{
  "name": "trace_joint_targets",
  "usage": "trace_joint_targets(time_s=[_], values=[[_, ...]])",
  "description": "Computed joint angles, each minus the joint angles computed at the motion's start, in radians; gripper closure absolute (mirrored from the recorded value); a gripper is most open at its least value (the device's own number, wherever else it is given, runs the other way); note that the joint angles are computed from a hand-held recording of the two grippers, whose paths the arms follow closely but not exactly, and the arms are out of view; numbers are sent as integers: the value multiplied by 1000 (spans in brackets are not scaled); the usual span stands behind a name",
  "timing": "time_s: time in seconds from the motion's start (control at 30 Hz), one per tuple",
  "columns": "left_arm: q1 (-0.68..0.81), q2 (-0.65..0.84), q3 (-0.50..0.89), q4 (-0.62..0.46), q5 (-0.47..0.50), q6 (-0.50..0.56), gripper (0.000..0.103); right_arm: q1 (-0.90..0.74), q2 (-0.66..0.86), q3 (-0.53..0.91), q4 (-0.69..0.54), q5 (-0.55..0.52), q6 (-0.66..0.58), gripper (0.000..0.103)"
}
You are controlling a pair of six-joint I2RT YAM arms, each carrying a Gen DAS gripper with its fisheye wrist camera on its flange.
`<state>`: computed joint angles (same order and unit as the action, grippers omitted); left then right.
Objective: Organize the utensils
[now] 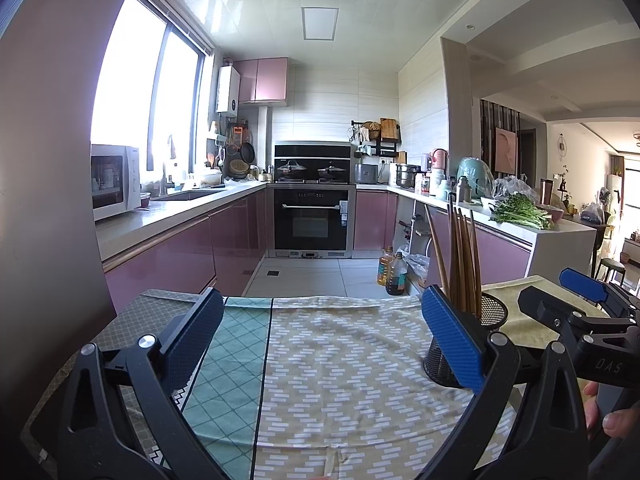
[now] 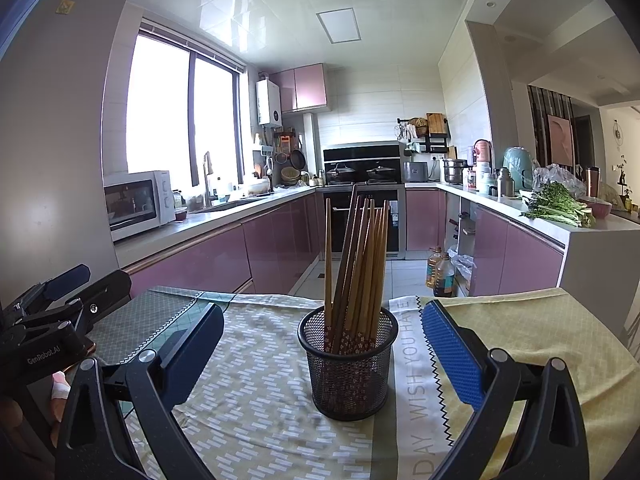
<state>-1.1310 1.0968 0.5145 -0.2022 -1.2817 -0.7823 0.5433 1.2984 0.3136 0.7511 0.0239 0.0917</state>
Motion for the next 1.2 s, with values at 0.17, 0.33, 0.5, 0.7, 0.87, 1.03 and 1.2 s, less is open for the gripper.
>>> trace_joint_targets(time_s=[0.17, 0.33, 0.5, 0.7, 0.87, 1.03, 1.2], values=[[-5, 2, 3, -7, -5, -9, 6, 0, 2, 2, 0, 2, 0, 7], [-3, 2, 3, -6, -3, -7, 6, 2, 6, 3, 5, 5, 0, 7], [-3, 3, 3, -8, -3, -9, 6, 6, 6, 4, 6, 9, 2, 7], [-7, 6, 5, -18, -7, -19, 6, 8, 8, 3, 8, 11, 3, 7], [-6, 5, 5, -17, -5, -18, 6, 9, 9, 4, 6, 9, 4, 7], [-6, 5, 5, -16, -5, -19, 6, 9, 2, -2, 10, 13, 6, 7], [-7, 3, 4, -15, -7, -16, 6, 7, 1, -3, 11, 11, 5, 7]])
